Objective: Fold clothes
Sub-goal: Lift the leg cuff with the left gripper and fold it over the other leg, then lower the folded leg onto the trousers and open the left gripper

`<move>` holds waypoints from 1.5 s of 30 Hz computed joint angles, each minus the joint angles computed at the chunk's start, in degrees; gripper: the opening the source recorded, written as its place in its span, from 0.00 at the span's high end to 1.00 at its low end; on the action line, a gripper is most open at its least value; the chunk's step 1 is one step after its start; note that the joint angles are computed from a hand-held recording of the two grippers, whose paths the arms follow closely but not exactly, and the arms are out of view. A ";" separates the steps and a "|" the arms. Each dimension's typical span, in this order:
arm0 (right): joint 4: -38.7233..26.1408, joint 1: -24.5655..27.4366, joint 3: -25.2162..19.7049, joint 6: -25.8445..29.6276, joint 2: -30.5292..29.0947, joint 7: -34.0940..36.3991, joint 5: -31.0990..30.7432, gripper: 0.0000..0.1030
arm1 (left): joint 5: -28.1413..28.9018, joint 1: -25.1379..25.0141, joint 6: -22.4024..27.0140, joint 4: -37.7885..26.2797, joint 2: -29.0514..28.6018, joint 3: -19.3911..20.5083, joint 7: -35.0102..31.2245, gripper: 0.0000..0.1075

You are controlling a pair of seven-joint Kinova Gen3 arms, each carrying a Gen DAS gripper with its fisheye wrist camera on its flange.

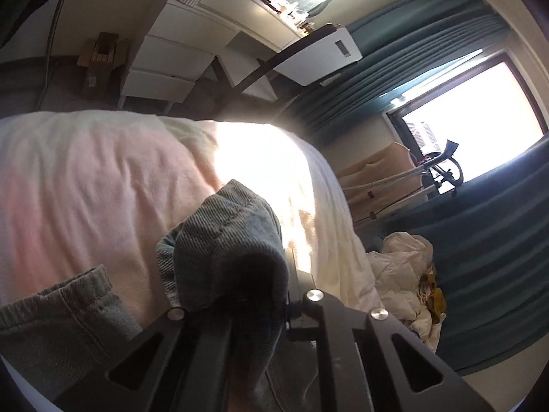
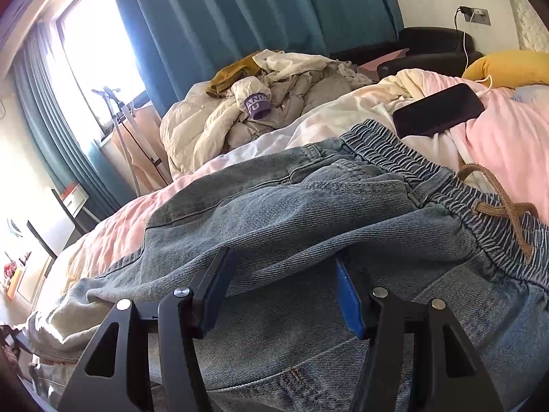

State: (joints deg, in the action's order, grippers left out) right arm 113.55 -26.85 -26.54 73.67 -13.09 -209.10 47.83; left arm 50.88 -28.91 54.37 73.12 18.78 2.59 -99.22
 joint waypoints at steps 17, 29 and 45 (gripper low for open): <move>0.36 1.66 -0.28 -1.70 -1.34 1.19 -0.27 0.44 | -8.08 5.59 4.44 -31.37 8.84 13.09 1.24 0.97; 1.09 2.83 0.73 -5.67 -0.84 2.43 -0.84 0.40 | -9.95 -1.36 5.37 -6.17 4.33 0.36 -7.34 0.97; 0.33 2.21 0.78 -8.21 -1.70 5.35 -1.98 0.40 | -5.74 -6.03 7.79 6.52 -0.47 -2.28 -3.61 0.75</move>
State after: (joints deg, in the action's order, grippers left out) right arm 113.89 -24.64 -25.76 65.46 -14.79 -203.75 45.85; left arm 45.14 -34.93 62.16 79.64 18.30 0.32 -102.83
